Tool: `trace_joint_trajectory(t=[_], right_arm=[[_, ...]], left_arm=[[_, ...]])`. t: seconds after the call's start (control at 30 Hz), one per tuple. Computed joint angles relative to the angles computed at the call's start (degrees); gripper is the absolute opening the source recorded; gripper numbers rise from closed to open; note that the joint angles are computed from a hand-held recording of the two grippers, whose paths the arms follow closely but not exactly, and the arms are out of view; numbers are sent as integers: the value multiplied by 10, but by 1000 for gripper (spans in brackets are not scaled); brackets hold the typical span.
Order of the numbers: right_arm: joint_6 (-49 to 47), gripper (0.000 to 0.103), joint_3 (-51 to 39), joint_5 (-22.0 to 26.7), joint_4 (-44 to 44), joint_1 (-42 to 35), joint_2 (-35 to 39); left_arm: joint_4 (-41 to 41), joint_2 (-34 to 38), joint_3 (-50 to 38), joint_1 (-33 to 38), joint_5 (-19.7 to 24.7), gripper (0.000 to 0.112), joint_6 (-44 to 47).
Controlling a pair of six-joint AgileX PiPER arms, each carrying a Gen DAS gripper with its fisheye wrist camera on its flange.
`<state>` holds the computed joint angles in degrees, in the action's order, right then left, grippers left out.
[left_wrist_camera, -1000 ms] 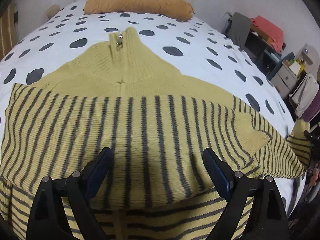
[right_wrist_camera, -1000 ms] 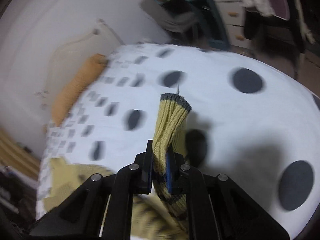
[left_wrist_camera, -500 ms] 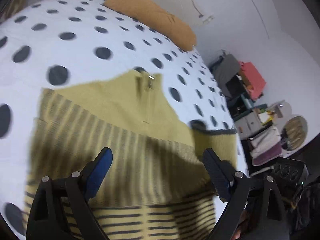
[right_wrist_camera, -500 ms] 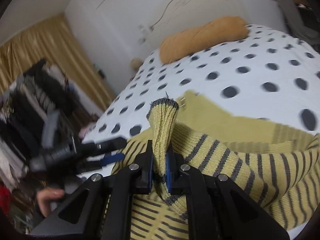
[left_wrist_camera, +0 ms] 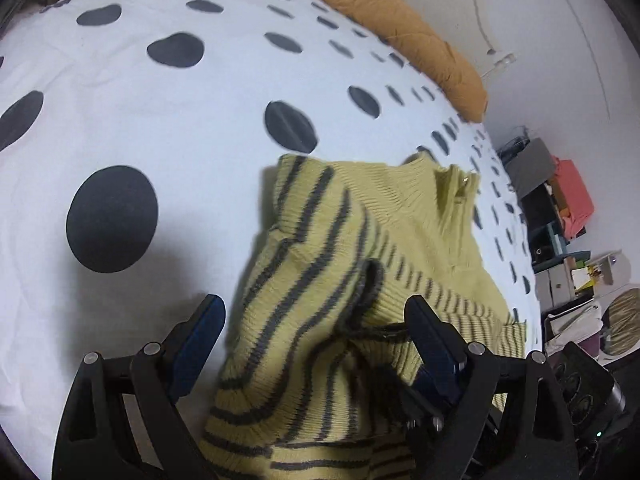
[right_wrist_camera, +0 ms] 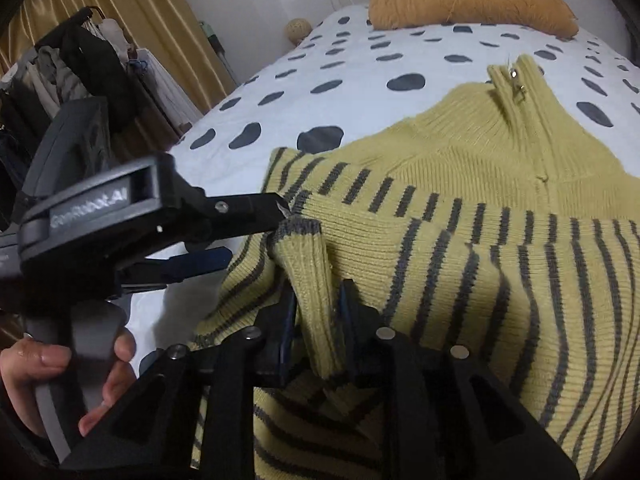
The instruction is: Fold large clothes
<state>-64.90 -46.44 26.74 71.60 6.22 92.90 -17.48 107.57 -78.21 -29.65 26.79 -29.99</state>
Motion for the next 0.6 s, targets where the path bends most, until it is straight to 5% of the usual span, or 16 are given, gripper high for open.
trace_joint_trajectory(t=[0.07, 0.1, 0.2, 0.27, 0.5, 0.6], right_arm=[[-11, 65, 21, 12, 10, -12, -34], [-43, 68, 40, 27, 35, -26, -58], [-81, 68, 94, 91, 35, -109, -146], [-73, 68, 119, 124, 10, -189, -192], [5, 62, 85, 195, -97, -464, -169], [21, 62, 57, 206, -116, -513, -147]], left_arm=[[12, -12, -2, -11, -4, 91, -8], [13, -24, -2, -20, -10, 91, -5], [59, -32, -27, -57, -9, 92, -38], [111, -1, -85, -88, 30, 92, -67], [315, 165, -293, -153, 253, 90, -235], [310, 155, -232, -136, 215, 87, -250]])
